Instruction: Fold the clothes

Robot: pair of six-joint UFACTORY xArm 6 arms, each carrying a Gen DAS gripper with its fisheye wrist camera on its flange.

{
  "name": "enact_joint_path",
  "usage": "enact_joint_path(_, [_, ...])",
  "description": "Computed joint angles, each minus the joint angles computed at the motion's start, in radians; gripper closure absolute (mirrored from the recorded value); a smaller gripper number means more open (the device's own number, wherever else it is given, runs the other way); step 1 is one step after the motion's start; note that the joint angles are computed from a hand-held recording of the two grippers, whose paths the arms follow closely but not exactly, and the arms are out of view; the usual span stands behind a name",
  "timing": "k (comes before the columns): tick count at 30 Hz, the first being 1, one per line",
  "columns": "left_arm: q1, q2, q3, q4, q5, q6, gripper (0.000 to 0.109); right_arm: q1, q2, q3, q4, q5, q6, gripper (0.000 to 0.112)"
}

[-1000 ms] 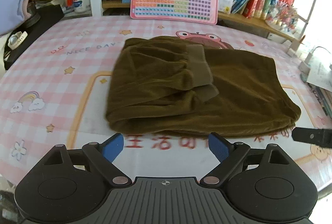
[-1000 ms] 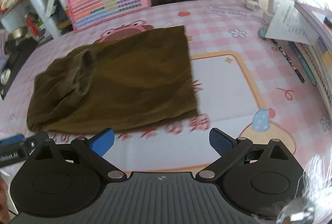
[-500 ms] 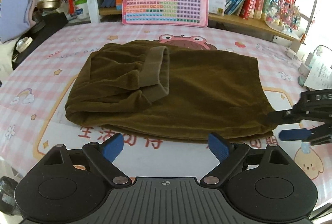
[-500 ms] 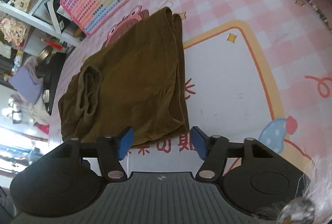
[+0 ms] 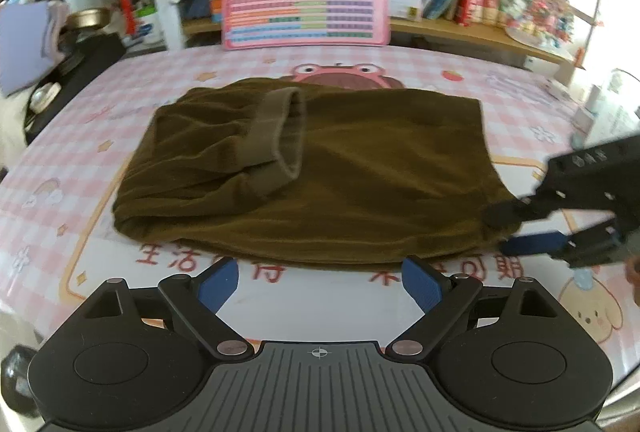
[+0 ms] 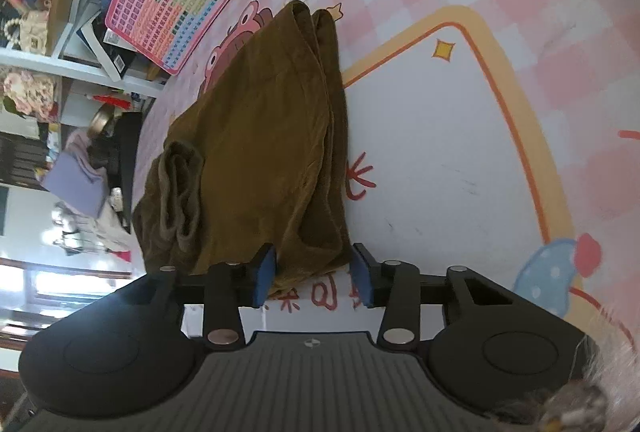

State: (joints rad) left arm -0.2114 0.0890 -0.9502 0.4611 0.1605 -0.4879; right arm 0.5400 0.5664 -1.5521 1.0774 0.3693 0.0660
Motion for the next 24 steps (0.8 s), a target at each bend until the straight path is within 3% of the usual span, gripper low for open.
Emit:
enact_joint_path(6, [-0.064, 0.047, -0.050, -0.232, 0.003, 0.327, 0.017, -0.017, 0.039, -0.055, 0.043, 0.043, -0.007, 0.085])
enact_joint_path(9, [-0.095, 0.092, -0.104, -0.250, 0.033, 0.449, 0.017, -0.019, 0.035, -0.048, 0.102, 0.039, -0.054, 0.090])
enact_joint_path(13, [-0.118, 0.155, -0.169, 0.002, 0.044, 0.406, 0.018, -0.020, 0.026, -0.049, 0.188, 0.035, -0.140, 0.091])
enact_joint_path(17, [-0.124, 0.215, -0.235, 0.288, 0.034, 0.284, 0.019, -0.019, 0.024, -0.062, 0.179, 0.040, -0.165, 0.091])
enact_joint_path(21, [-0.135, 0.270, -0.300, 0.378, 0.042, 0.266, 0.033, -0.021, 0.022, -0.067, 0.153, 0.045, -0.178, 0.091])
enact_joint_path(23, [-0.140, 0.288, -0.314, 0.315, 0.029, 0.342, 0.054, -0.023, 0.022, -0.069, 0.148, 0.044, -0.186, 0.091])
enact_joint_path(24, [-0.142, 0.298, -0.319, 0.258, 0.028, 0.403, 0.070, -0.024, 0.023, -0.071, 0.143, 0.042, -0.188, 0.088])
